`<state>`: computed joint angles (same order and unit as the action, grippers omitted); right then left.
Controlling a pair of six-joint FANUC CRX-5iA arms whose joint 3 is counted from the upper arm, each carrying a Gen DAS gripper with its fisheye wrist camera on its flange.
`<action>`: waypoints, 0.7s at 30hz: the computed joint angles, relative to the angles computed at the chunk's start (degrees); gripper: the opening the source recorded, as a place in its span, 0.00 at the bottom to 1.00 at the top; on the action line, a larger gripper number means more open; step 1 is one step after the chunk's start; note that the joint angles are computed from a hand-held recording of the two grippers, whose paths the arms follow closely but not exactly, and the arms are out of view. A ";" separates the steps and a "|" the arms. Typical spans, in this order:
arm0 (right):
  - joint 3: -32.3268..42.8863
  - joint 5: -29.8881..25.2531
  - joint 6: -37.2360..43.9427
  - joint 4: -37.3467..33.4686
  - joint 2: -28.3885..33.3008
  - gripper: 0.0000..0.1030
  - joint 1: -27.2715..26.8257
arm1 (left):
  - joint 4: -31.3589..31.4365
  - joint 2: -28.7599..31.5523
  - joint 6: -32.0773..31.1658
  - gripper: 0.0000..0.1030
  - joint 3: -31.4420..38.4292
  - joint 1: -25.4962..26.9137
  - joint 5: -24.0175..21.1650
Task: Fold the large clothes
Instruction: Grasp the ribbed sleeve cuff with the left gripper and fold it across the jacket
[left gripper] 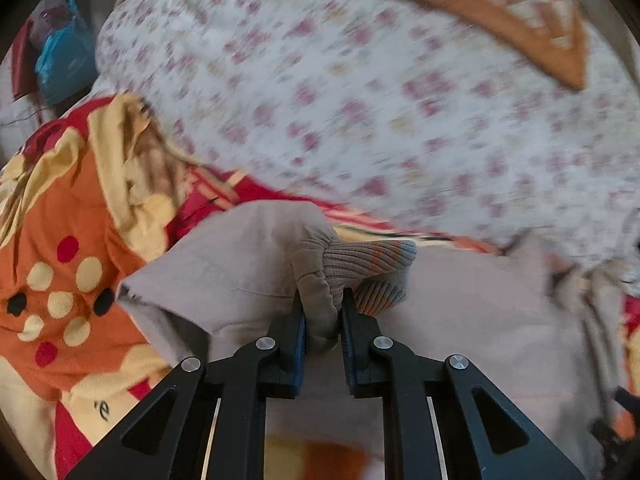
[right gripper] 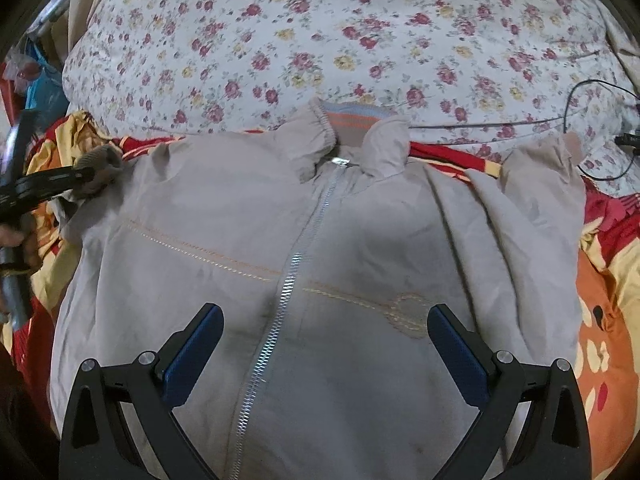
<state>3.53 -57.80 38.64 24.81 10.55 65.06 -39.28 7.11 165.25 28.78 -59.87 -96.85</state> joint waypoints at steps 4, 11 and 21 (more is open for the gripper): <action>-2.88 1.04 -2.81 1.37 -2.45 0.99 -0.41 | -0.41 2.49 -1.50 0.13 6.38 -3.14 2.80; -9.05 0.86 -7.53 4.03 -8.32 0.99 -1.09 | 4.91 12.11 -7.46 0.13 18.72 -4.02 12.25; -16.19 -0.02 -12.09 4.97 -15.51 0.99 -4.06 | 19.15 24.28 -12.83 0.14 23.17 1.76 24.51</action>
